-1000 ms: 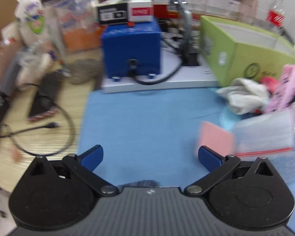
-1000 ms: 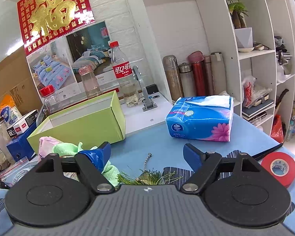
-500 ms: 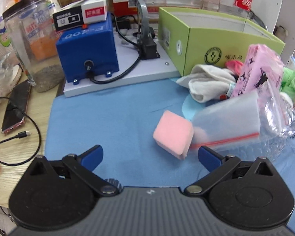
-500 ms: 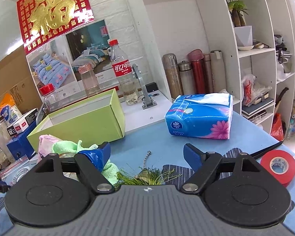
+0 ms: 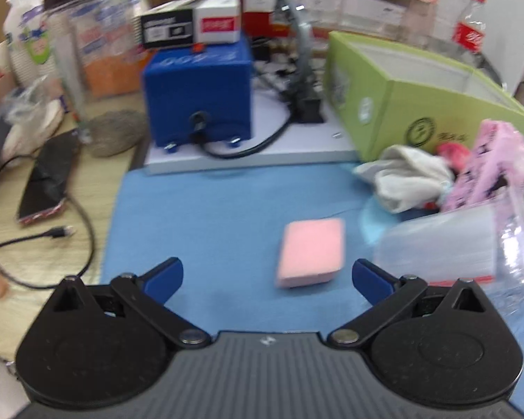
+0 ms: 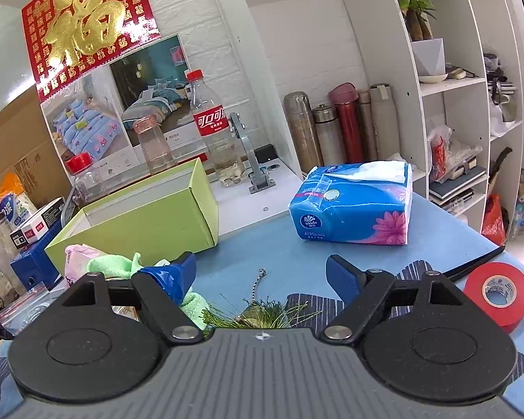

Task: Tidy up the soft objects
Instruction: 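Move the left tool to the pink sponge and align its fingers, then close the left tool on the pink sponge while the right tool grasps the grass plant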

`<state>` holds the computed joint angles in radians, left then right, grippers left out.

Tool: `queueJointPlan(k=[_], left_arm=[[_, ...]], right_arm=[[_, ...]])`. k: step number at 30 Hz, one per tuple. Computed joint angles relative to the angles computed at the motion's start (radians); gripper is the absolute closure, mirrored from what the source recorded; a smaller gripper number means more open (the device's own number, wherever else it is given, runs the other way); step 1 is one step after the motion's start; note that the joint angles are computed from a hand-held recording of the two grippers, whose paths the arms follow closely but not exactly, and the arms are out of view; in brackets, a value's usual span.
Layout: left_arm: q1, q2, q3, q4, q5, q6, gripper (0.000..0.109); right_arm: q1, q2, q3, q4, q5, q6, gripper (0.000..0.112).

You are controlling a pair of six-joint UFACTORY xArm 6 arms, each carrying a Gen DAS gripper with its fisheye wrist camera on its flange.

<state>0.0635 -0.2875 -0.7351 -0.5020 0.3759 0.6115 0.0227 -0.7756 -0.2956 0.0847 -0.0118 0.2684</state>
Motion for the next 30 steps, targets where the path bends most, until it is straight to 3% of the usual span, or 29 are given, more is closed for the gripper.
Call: queueJointPlan(k=[2, 5, 7, 13, 18, 25, 30], left_arm=[[-0.026, 0.03, -0.015, 0.019, -0.022, 0.008, 0.006], [-0.049, 0.084, -0.024, 0.216, -0.081, -0.125, 0.006], [-0.048, 0.109, -0.035, 0.265, -0.087, -0.169, 0.006], [-0.044, 0.136, -0.062, 0.128, -0.062, -0.082, 0.006], [-0.042, 0.145, -0.077, 0.135, -0.048, -0.103, 0.006], [-0.047, 0.148, -0.069, 0.074, -0.075, -0.044, 0.006], [-0.049, 0.15, -0.07, 0.043, -0.081, -0.008, 0.006]], right_arm=[[0.009, 0.003, -0.005, 0.031, 0.011, -0.036, 0.044], [0.024, -0.005, -0.009, 0.129, 0.054, -0.139, 0.044], [0.018, -0.024, -0.009, 0.197, 0.112, -0.206, 0.044], [-0.024, -0.04, -0.016, 0.116, 0.252, -0.232, 0.044], [0.038, 0.049, -0.066, 0.239, 0.249, -0.437, 0.044], [0.032, 0.227, -0.129, 0.034, 0.206, -0.353, 0.042], [0.034, 0.242, -0.067, 0.007, 0.041, -0.327, 0.04]])
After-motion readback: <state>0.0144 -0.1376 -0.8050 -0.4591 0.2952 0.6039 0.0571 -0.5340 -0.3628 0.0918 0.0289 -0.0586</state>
